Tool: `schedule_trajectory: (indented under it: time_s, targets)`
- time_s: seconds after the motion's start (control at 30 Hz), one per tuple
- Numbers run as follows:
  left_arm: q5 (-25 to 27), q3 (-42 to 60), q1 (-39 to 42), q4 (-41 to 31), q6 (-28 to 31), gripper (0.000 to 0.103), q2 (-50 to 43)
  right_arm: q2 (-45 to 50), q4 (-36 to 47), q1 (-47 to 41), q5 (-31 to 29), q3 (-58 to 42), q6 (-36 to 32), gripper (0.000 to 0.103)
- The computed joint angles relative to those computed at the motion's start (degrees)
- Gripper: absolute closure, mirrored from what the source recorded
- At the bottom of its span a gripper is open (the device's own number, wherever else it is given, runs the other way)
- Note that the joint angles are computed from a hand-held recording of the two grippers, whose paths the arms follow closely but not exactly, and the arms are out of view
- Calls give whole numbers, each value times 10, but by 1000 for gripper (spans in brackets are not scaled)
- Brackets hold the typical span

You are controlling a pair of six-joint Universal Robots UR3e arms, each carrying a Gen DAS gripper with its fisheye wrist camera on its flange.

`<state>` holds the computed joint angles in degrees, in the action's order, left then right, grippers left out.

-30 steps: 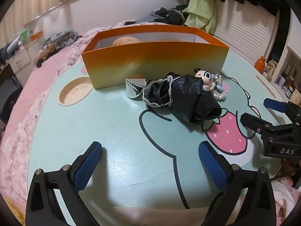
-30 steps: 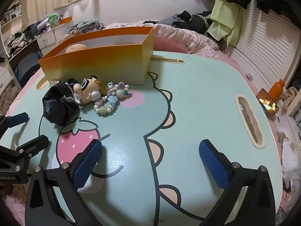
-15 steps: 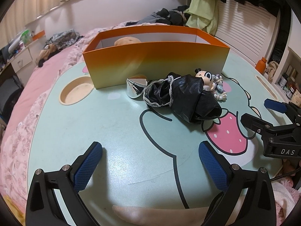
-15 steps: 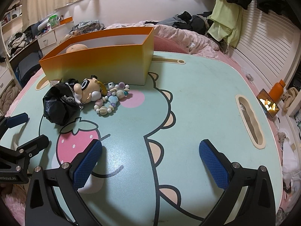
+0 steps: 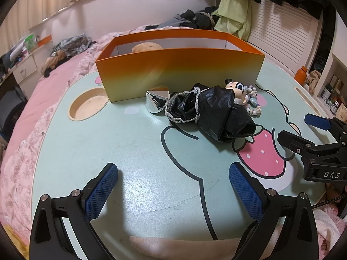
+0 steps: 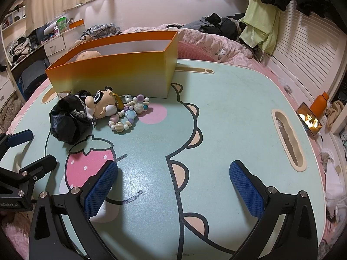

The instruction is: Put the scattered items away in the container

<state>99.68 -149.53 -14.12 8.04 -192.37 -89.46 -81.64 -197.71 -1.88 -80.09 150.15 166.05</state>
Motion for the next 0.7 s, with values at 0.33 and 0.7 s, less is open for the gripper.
schedule_trajectory:
  time_s: [0.33, 0.7]
  targets:
    - [0, -1, 0, 2, 0, 1, 0, 0, -1, 0, 0, 1, 0, 0]
    - [-2, -5, 2, 3, 2, 1, 2, 1, -1, 2, -1, 0, 2, 0]
